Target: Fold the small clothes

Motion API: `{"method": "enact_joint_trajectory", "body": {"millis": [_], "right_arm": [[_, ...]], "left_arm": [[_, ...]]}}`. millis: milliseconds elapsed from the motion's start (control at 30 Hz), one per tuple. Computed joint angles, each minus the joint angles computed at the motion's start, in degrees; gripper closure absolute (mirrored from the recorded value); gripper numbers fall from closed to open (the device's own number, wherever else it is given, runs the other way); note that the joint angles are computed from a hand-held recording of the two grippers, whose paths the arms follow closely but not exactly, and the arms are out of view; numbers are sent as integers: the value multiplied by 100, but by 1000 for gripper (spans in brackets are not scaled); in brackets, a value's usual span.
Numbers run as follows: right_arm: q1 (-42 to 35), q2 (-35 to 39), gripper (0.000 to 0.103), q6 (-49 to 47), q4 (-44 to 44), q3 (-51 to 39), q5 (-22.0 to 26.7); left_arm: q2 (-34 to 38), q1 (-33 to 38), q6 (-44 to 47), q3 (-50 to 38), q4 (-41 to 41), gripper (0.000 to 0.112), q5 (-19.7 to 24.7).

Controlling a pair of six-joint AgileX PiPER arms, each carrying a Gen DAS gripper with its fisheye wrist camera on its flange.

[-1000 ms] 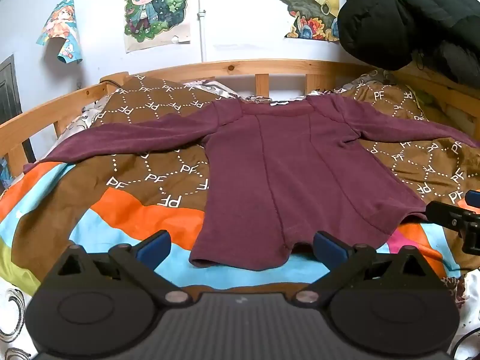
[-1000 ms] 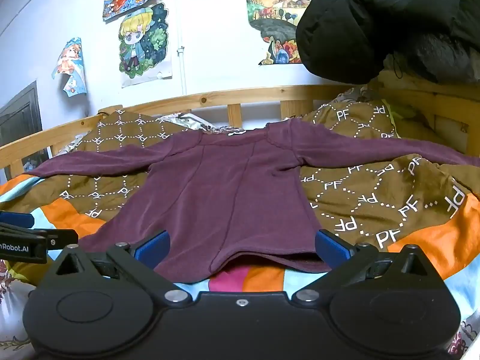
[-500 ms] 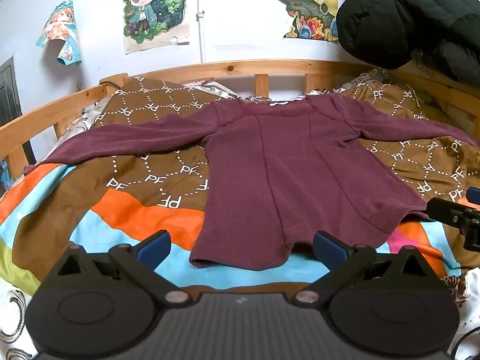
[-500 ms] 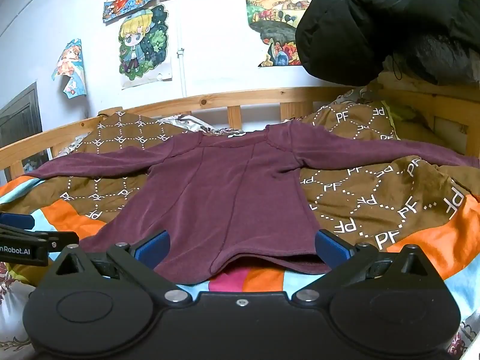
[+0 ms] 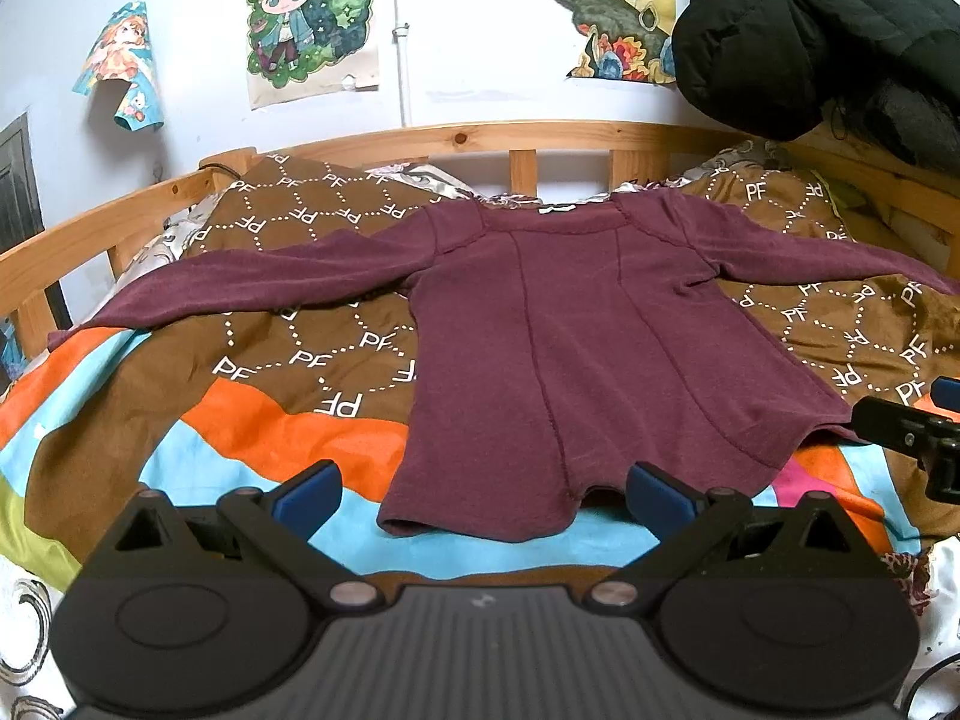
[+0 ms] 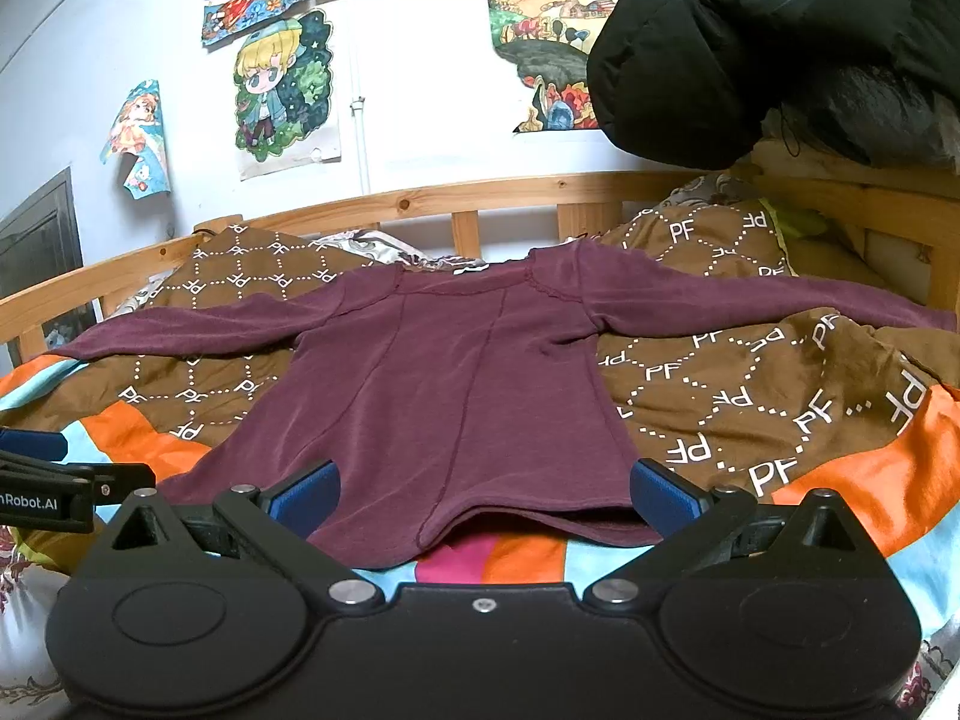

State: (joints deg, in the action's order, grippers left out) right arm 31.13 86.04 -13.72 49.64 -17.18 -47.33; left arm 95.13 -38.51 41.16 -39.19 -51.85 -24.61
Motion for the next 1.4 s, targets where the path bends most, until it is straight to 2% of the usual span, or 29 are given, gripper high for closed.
{"method": "enact_joint_trajectory", "body": {"millis": [1400], "right_arm": [[130,-78,1,-110,107,46,-109]], "left_arm": [[21,6,-106,12,134,10,-22]]}}
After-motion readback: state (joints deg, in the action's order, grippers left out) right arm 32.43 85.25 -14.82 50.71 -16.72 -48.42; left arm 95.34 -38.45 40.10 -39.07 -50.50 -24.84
